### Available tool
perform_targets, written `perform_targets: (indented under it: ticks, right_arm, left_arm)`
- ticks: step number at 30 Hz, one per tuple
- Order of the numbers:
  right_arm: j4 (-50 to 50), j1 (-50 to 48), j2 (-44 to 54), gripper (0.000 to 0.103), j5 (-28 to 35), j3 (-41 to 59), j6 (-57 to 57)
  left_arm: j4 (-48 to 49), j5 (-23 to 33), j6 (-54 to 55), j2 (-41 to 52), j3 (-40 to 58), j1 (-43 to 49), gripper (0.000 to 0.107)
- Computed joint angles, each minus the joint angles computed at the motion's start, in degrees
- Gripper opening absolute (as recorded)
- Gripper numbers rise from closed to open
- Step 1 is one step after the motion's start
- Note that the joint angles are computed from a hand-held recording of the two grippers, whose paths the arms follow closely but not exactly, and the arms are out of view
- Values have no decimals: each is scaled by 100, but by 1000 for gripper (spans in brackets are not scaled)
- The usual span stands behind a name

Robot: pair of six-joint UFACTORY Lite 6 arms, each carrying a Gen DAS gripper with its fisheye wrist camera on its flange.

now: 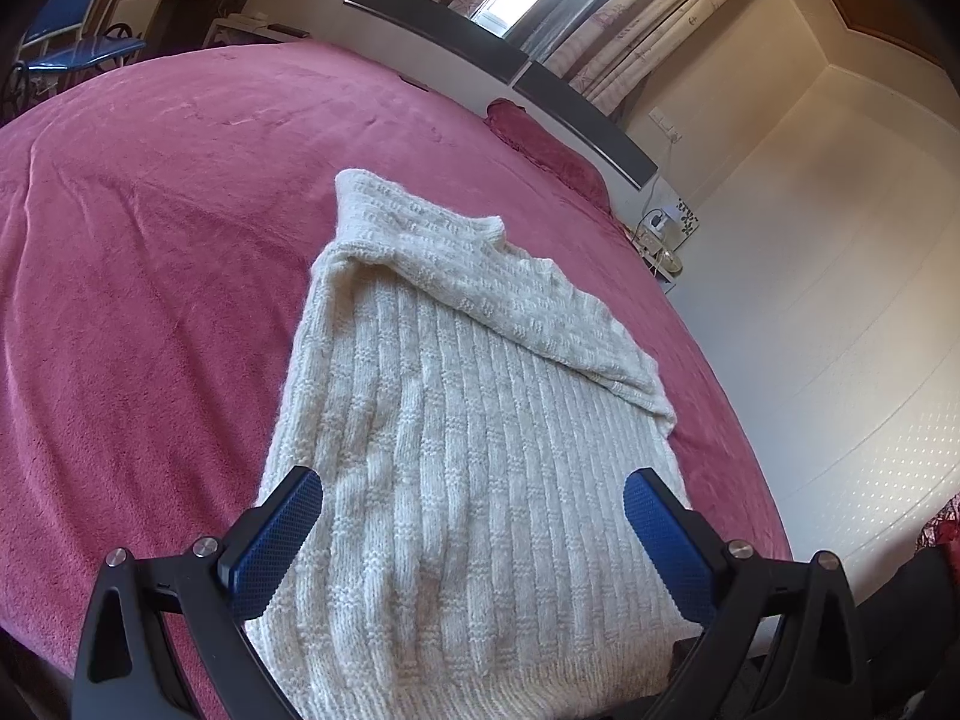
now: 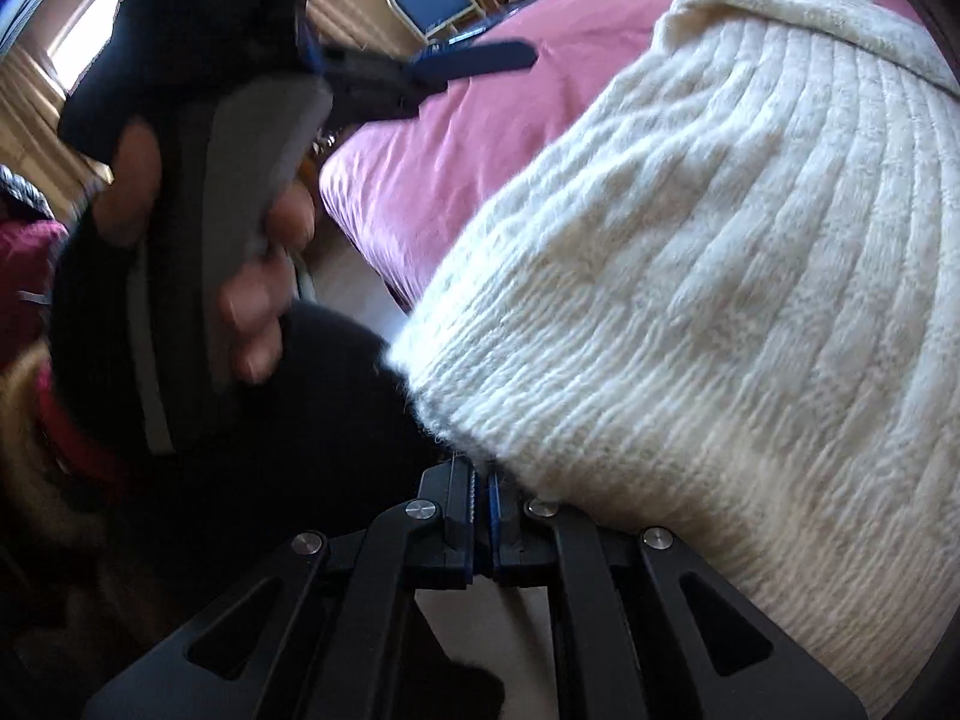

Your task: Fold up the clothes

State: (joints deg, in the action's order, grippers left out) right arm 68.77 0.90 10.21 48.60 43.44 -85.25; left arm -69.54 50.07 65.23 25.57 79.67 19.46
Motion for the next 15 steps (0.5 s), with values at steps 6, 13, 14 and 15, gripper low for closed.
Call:
perform_targets:
  ticks: [6, 13, 14, 15]
  right_arm:
    - [84, 64, 99, 3, -123, -27, -72]
    - [-1006, 643, -913, 58, -1029, -397, 1045]
    - [-1268, 650, -1180, 58, -961, -484, 1267]
    - [-1530, 653, -1450, 58, -879, -564, 1489]
  left_arm:
    - [344, -220, -152, 9, 34, -156, 103]
    - [2633, -1402, -1507, 18, 45, -1193, 103]
    - [2907, -1485, -1631, 3, 5, -1332, 103]
    - [3010, -1545, -1629, -50, -74, -1410, 103]
